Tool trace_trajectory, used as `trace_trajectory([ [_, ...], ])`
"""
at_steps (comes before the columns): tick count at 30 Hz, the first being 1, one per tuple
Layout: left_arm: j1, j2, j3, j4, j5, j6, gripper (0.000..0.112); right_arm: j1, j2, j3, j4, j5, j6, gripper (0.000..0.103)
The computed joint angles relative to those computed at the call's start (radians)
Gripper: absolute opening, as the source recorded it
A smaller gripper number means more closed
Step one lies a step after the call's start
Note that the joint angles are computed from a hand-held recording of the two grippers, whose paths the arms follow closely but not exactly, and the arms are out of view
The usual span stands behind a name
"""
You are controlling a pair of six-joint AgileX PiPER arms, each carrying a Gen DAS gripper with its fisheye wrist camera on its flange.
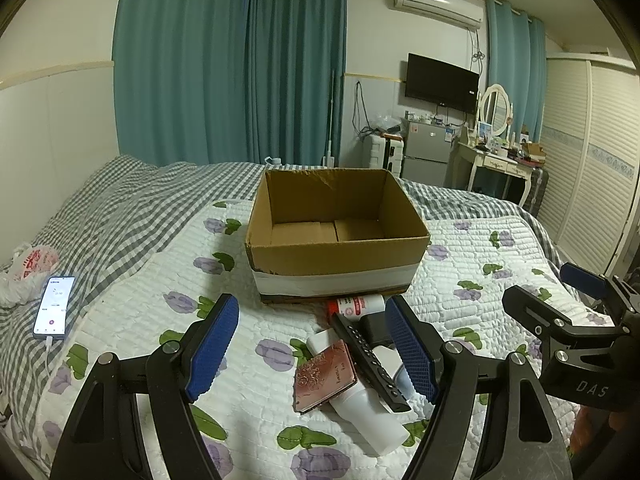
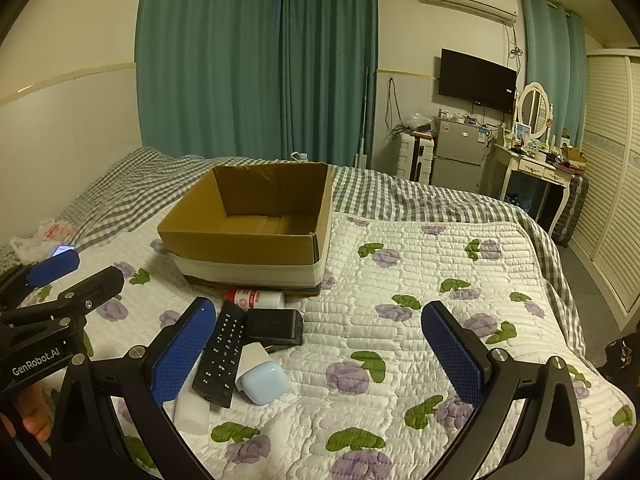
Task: Organize rigid objects
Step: 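Grasp the pink-copper card case upright with the left tool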
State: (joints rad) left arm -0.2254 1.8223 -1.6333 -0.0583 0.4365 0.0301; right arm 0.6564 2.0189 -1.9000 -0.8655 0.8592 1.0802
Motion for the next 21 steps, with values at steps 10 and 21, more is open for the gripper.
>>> trace_trajectory([
  [10,-0.012,0.032,-0.056,0.071,0.082,-0.061,0.078,-0.026,-0.015,0.018,0.054,-0.013,-0.054,0.103],
  [21,-0.038,0.243,-0.259,0.115,0.363,-0.116,0.077,-0.097,0.04,-0.001,0.252,-0.047,-0.222,0.103],
])
